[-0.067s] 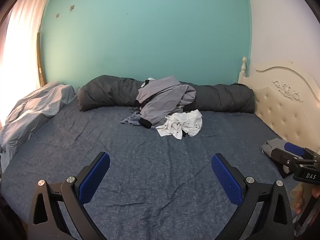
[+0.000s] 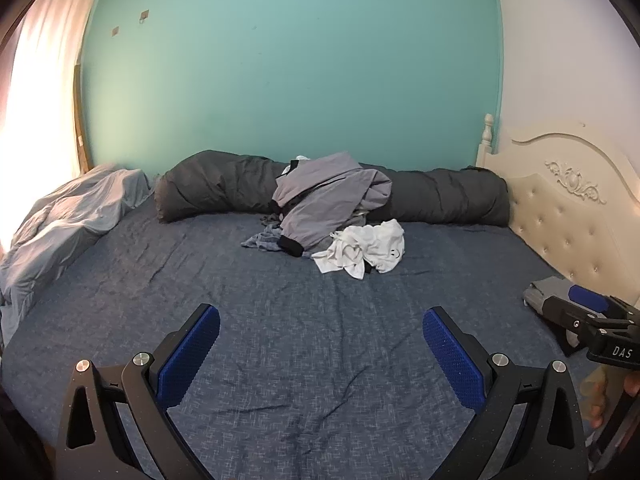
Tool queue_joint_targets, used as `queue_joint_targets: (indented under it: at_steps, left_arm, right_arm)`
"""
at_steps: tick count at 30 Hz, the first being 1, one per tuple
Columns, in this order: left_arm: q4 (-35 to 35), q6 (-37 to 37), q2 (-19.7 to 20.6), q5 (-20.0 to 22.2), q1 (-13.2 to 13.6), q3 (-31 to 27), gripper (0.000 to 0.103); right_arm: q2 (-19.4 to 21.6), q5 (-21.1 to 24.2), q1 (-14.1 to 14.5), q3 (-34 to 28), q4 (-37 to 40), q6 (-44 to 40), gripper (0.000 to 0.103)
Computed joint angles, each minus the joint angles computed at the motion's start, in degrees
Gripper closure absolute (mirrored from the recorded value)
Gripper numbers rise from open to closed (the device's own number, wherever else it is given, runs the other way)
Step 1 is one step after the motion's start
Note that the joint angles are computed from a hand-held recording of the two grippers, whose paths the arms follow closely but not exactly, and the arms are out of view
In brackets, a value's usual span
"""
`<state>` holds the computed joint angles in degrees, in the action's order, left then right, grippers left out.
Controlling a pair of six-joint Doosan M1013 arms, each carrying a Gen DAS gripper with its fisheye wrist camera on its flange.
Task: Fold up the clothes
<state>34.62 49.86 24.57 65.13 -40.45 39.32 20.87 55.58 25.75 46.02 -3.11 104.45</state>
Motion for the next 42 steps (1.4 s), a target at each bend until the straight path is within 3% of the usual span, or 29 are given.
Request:
queue_joint_targets:
  at_steps: [42]
  left_arm:
    - [0.38,0.25,0.61,1.16,-0.02,-0.84,0.000]
  right_arm:
    - [0.00,-0.18,-0.11,0.10,0.63,-0.34,0.000]
